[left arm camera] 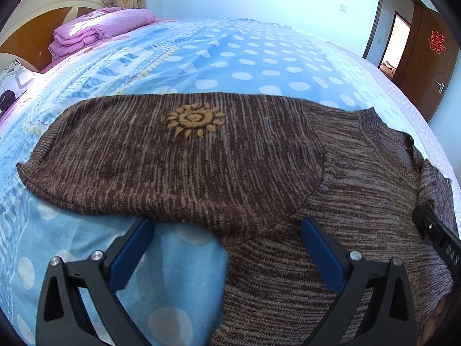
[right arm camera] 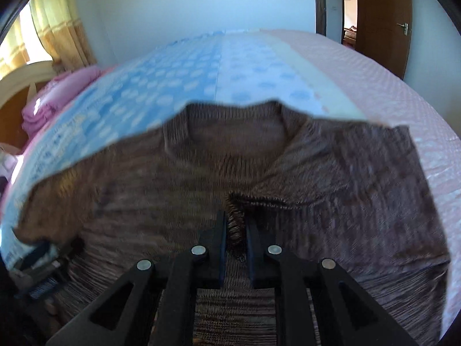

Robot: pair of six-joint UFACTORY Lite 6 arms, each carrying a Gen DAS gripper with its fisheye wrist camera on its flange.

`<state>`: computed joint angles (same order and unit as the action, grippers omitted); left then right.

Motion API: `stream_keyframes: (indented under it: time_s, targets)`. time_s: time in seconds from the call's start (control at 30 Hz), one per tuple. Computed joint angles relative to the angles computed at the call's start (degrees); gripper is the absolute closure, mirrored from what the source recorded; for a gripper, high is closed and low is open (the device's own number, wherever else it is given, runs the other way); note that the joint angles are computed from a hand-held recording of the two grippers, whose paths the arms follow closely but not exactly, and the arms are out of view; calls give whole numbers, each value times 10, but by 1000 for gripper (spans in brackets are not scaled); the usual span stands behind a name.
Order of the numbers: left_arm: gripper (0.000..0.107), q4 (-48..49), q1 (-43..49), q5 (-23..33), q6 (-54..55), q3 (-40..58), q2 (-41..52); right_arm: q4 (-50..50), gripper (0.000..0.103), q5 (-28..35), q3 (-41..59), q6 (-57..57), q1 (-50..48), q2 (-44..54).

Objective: Fold small clothes

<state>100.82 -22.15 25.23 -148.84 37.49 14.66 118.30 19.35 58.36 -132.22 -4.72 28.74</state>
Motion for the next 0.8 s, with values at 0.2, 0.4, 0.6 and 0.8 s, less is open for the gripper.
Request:
stream_keyframes:
  time_s: [0.2,0.4,0.6,0.8]
  targets:
    - [4,4,1,-1,-4,1,2,-255,57,131,-8,190,-112,-77]
    - [4,2,0,0,-1,1,1,-297,91,69,99,303,-158,-23]
    - [4,5,1,1,-5,2,4,-429,91,-9,202,509,-95,94]
    - [4,15,1,3,-15,2,7,-469,91,294,347,572,-95,205]
